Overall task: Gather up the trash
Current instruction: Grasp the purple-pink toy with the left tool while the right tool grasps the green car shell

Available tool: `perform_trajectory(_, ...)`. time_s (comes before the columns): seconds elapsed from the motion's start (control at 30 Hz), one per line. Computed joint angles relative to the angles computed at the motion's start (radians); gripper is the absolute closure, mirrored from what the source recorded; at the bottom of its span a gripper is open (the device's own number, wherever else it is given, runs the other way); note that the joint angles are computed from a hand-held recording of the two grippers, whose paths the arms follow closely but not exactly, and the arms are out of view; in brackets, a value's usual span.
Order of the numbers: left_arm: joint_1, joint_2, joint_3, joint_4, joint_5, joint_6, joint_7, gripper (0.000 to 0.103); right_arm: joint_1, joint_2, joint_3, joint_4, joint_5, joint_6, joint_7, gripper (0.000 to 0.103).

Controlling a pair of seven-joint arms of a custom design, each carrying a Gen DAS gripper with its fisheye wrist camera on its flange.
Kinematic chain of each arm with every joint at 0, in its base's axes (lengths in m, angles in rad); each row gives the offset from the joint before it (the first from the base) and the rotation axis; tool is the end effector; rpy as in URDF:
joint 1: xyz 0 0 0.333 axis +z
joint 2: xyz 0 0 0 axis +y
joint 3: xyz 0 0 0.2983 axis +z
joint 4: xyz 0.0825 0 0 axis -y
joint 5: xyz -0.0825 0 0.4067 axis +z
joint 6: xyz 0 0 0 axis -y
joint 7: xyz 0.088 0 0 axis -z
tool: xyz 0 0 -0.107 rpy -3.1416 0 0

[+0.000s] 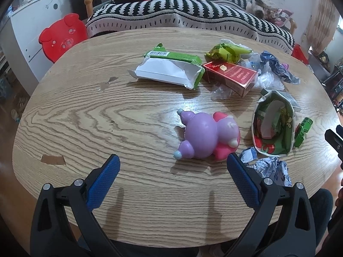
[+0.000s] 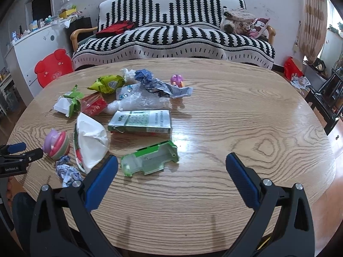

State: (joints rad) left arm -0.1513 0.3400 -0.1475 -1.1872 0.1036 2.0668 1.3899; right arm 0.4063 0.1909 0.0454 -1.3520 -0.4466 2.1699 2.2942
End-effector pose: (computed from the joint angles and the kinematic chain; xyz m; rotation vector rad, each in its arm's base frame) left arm 0.6856 -0.1834 0.6423 -1.8225 2.0552 -0.6118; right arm 0.6168 0.2767 0.6728 -1.6571 1.9093 -0.7165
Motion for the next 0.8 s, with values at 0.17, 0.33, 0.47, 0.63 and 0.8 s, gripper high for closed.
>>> perform_trajectory(0.17,-0.007,0.014,-0.001,0.019,0.003,-0.001,0.006,0.006,-0.006,0.011,-0.001,0.006,0.019,-0.005,0.000,0.006)
perform_trajectory(0.33,-0.029,0.056,0.003,0.065,0.040,0.000,0.004,0.006,-0.010,0.059,0.000,0.057,0.083,-0.003,0.001,0.006)
perform_trajectory(0.47,-0.048,0.120,0.002,0.152,0.042,-0.036,0.016,0.006,0.001,0.146,-0.012,0.167,0.125,-0.046,0.024,0.006)
perform_trajectory(0.63,-0.086,0.229,0.022,0.314,0.086,-0.120,0.023,0.006,0.027,0.268,-0.035,0.335,0.148,-0.149,0.028,0.006)
perform_trajectory(0.8,-0.089,0.330,0.021,0.479,0.054,-0.191,0.055,0.006,0.042,0.346,-0.055,0.439,0.172,-0.229,-0.004,0.006)
